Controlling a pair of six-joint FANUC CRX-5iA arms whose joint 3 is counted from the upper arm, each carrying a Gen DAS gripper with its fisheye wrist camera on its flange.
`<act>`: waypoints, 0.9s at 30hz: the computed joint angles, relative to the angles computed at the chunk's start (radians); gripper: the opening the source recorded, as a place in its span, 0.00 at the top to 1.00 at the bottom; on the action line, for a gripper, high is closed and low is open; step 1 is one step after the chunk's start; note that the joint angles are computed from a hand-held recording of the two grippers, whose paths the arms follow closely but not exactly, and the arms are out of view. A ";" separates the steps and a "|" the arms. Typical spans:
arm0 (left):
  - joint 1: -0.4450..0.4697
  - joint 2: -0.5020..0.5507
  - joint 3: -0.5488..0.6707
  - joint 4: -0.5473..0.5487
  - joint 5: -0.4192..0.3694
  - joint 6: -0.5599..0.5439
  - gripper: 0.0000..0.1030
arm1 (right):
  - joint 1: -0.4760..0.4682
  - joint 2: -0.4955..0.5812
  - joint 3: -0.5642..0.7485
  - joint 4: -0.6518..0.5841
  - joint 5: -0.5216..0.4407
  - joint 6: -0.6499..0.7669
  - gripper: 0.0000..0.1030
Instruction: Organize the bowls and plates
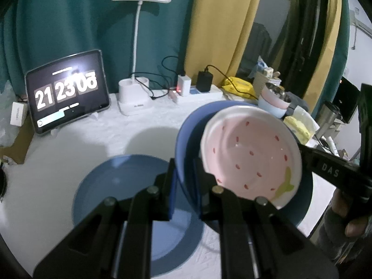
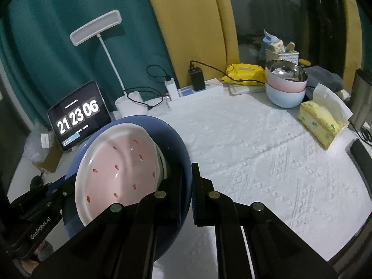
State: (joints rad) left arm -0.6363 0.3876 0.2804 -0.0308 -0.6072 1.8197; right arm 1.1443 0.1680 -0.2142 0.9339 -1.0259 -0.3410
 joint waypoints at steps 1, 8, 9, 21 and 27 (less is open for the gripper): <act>0.004 -0.005 -0.006 -0.001 0.001 0.001 0.88 | -0.001 0.006 0.008 -0.002 0.003 0.003 0.91; 0.026 -0.038 -0.048 -0.009 0.014 0.015 0.88 | -0.005 0.045 0.056 -0.009 0.021 0.039 0.91; 0.031 -0.043 -0.055 -0.009 0.016 0.016 0.88 | -0.005 0.050 0.063 -0.011 0.022 0.045 0.91; 0.081 -0.076 -0.121 0.016 0.037 0.010 0.88 | -0.015 0.136 0.173 -0.050 0.038 0.138 0.91; 0.108 -0.091 -0.154 0.033 0.051 0.003 0.88 | -0.022 0.183 0.234 -0.075 0.047 0.188 0.91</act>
State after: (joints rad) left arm -0.5283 0.2968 0.1269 0.0022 -0.5564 1.8224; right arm 1.1224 0.3510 0.0201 0.8592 -0.9792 -0.1531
